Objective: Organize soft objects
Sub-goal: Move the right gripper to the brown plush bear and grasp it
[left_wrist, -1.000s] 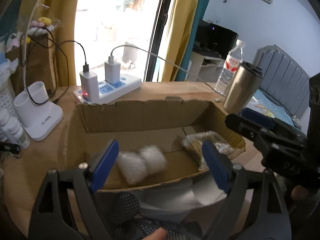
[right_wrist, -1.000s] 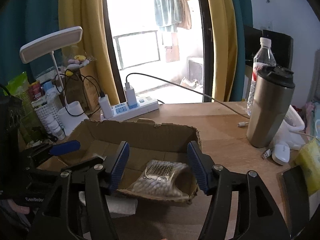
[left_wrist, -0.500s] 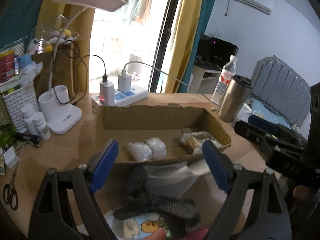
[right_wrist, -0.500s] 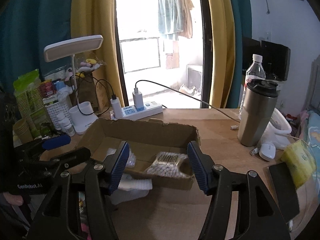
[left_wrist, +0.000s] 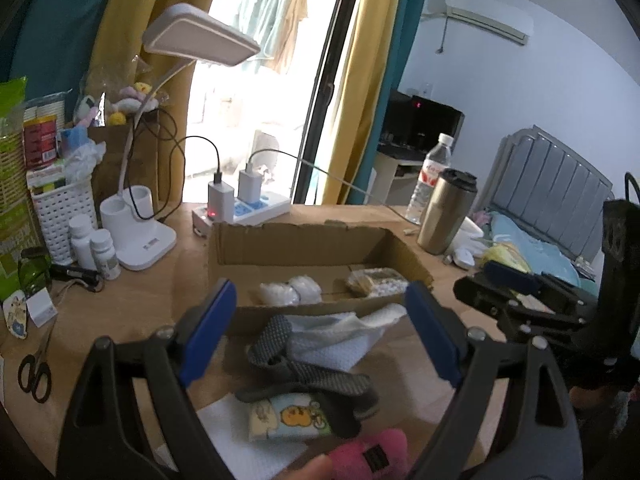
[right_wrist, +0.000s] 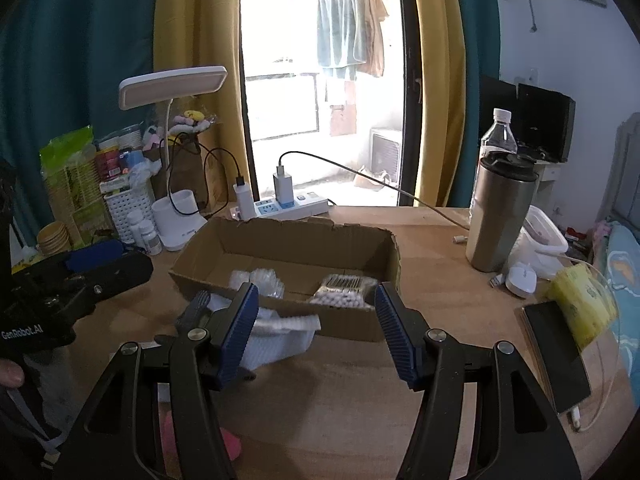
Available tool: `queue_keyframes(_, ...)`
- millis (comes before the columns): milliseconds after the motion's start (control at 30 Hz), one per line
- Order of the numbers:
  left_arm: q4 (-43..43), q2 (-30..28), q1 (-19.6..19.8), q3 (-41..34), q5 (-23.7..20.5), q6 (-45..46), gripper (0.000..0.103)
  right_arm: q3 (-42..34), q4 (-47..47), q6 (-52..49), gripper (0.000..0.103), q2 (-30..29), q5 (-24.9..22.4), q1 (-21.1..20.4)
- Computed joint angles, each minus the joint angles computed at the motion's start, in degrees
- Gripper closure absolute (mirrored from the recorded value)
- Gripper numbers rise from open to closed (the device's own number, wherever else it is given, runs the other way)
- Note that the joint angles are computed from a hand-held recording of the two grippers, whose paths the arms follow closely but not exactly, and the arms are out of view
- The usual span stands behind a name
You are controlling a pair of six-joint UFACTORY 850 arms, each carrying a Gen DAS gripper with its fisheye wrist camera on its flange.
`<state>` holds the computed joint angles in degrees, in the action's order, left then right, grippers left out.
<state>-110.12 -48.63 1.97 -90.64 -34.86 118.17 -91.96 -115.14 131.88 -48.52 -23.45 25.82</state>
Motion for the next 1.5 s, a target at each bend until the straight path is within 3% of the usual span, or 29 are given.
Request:
queue_keyframes(767, -8.1, 5.4, 3.5, 12.1, -2.9, 10.1, 0.015, 5.9, 0.7, -0.3, 0.039, 2.7, -1.3, 4.2)
queue_keyframes(1167, -11.9, 5.9, 5.2, 16.2, -2.2, 13.9, 0.015, 6.0, 7.9, -6.5, 0.039, 1.0, 2.9, 6.9)
queue_keyframes(1500, -9.5, 5.4, 6.2, 18.3, -0.2, 13.8, 0.015, 6.0, 13.9, -10.6, 0.039, -0.2, 7.0, 7.9)
